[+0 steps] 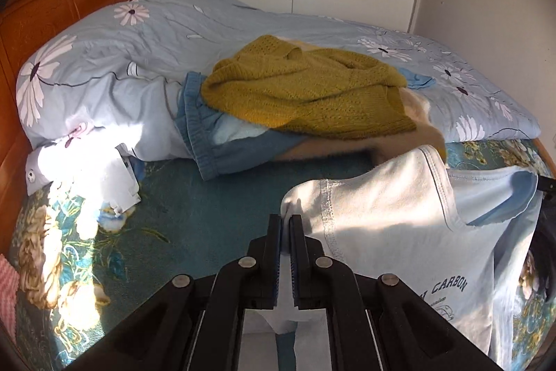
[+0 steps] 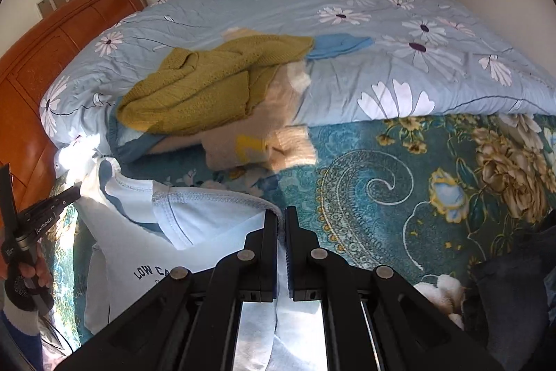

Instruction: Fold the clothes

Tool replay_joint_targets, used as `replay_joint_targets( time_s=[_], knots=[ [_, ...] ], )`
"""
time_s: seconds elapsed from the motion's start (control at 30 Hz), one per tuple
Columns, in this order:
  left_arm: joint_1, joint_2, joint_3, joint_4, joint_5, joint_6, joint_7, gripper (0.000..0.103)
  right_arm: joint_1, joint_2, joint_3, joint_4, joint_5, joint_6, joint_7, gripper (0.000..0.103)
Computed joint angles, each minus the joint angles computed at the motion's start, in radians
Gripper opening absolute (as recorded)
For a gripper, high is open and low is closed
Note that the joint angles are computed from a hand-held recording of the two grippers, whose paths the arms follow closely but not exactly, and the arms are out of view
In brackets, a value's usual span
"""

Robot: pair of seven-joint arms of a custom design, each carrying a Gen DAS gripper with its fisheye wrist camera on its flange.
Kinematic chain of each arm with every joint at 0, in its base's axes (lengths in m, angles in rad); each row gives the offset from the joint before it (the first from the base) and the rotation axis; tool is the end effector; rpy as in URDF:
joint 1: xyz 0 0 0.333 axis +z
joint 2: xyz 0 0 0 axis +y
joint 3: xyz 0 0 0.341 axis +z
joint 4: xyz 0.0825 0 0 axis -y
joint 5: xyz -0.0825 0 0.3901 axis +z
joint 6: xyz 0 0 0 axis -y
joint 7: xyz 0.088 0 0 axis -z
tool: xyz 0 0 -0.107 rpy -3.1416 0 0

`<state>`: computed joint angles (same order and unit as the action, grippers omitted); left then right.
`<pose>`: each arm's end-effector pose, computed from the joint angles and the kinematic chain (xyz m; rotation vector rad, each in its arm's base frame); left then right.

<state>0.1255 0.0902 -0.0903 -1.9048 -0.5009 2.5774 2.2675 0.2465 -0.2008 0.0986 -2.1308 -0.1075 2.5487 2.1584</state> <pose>0.6330 0.0324 0.5371 -1.5700 2.1553 -0.8139 0.5073 0.1880 0.5869 -1.6532 1.9575 -0.3884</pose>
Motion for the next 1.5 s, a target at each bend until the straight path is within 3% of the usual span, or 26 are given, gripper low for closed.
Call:
replay_joint_targets(
  time_s=[0.53, 0.73, 0.87, 0.9, 0.97, 1.0, 1.17, 1.27, 1.4, 1.5],
  knots=[
    [-0.08, 0.254, 0.01, 0.182, 0.428, -0.054, -0.484, 0.005, -0.013, 0.278, -0.052, 0.117, 0.165, -0.034, -0.131, 0.004],
    [-0.07, 0.278, -0.007, 0.189, 0.462, -0.078, -0.524, 0.009, -0.02, 0.296, -0.053, 0.115, 0.207, -0.028, -0.178, 0.005],
    [-0.028, 0.259, -0.042, 0.189, 0.375, -0.129, -0.464, 0.012, -0.02, 0.276, -0.05, 0.106, 0.226, -0.034, -0.215, 0.005],
    [-0.021, 0.251, -0.044, 0.188, 0.354, -0.147, -0.456, 0.016, -0.017, 0.26, -0.05, 0.093, 0.222, -0.031, -0.216, 0.006],
    [0.0, 0.222, -0.051, 0.167, 0.298, -0.171, -0.428, 0.032, -0.013, 0.208, -0.047, 0.045, 0.226, -0.006, -0.226, 0.008],
    [0.012, 0.2, -0.054, 0.147, 0.262, -0.173, -0.404, 0.034, -0.011, 0.182, -0.046, 0.021, 0.228, 0.006, -0.23, 0.008],
    [0.05, 0.032, -0.033, -0.032, 0.098, -0.117, -0.258, 0.055, -0.003, -0.038, -0.035, -0.188, 0.241, 0.093, -0.186, 0.009],
    [0.054, -0.061, 0.007, -0.134, 0.021, -0.09, -0.182, 0.06, -0.024, -0.21, 0.014, -0.345, 0.185, 0.083, -0.024, 0.016],
    [0.058, -0.116, 0.061, -0.217, -0.037, -0.079, -0.148, 0.061, 0.027, -0.421, 0.034, -0.527, 0.242, 0.032, 0.101, 0.017],
    [0.066, -0.14, 0.091, -0.252, -0.069, -0.114, -0.15, 0.061, 0.084, -0.51, 0.054, -0.613, 0.284, 0.02, 0.174, 0.017]
  ],
)
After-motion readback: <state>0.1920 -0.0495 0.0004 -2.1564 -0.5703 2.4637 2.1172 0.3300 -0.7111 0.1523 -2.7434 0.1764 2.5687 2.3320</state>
